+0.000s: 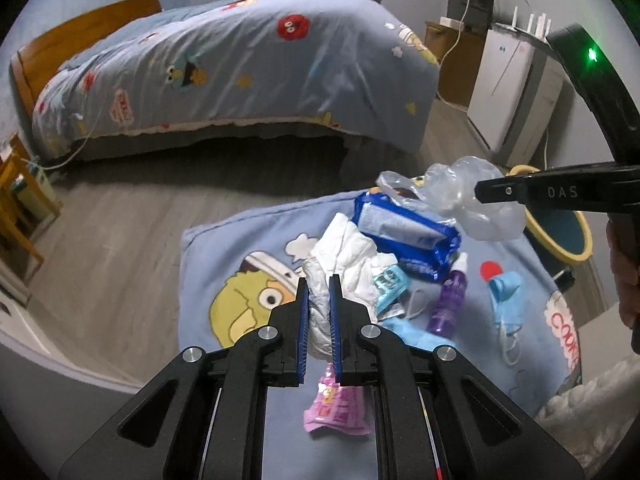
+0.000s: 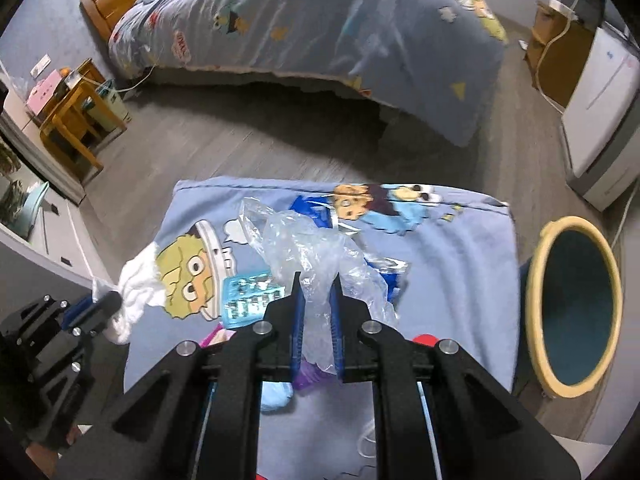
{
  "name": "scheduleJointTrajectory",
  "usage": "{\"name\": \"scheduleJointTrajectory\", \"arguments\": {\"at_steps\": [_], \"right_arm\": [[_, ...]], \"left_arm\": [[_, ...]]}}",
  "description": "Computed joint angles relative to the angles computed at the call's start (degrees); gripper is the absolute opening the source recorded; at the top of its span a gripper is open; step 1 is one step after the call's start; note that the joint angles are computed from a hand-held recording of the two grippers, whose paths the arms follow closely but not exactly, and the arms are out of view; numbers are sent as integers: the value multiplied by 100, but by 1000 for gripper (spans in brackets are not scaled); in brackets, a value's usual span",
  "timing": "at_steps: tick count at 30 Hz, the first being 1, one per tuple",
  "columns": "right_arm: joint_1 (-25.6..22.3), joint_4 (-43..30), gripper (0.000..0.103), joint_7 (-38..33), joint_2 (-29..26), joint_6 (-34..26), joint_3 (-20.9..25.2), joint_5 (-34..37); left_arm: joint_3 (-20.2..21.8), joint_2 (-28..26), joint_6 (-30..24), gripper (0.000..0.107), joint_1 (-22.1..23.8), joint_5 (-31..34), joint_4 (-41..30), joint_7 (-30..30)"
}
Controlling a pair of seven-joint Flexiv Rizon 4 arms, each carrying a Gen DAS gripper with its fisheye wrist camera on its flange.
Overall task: Collect trash
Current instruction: 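Grasp a white tissue with the left tool while the right tool grasps clear plastic wrap, then carry the plastic wrap and tissue to the bin and release them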
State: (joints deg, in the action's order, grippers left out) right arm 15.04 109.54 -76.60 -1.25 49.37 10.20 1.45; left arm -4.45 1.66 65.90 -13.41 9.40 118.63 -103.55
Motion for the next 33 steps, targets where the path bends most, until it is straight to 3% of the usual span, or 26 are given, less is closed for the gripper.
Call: {"name": "scheduleJointTrajectory", "arguments": {"at_steps": [13,23,27,33], "right_arm": [[-501,383,11,-107,418,103,-313,32],[-782,456,11,-485,392,145,-480,243],[-903,391,11,-687,338,180,-562,424],[-1147,387,11,-781,229,378,-682,232]], "left_arm": [[-142,-401,-89,10,-286,222,-494,-116],[-136,-881,-308,10,-661,523,-1061,-301],[-156,-1079,-279,10,-767,298,-1200,-177],[-135,-1429,-319,10,-1050,376,-1649,-129]]}}
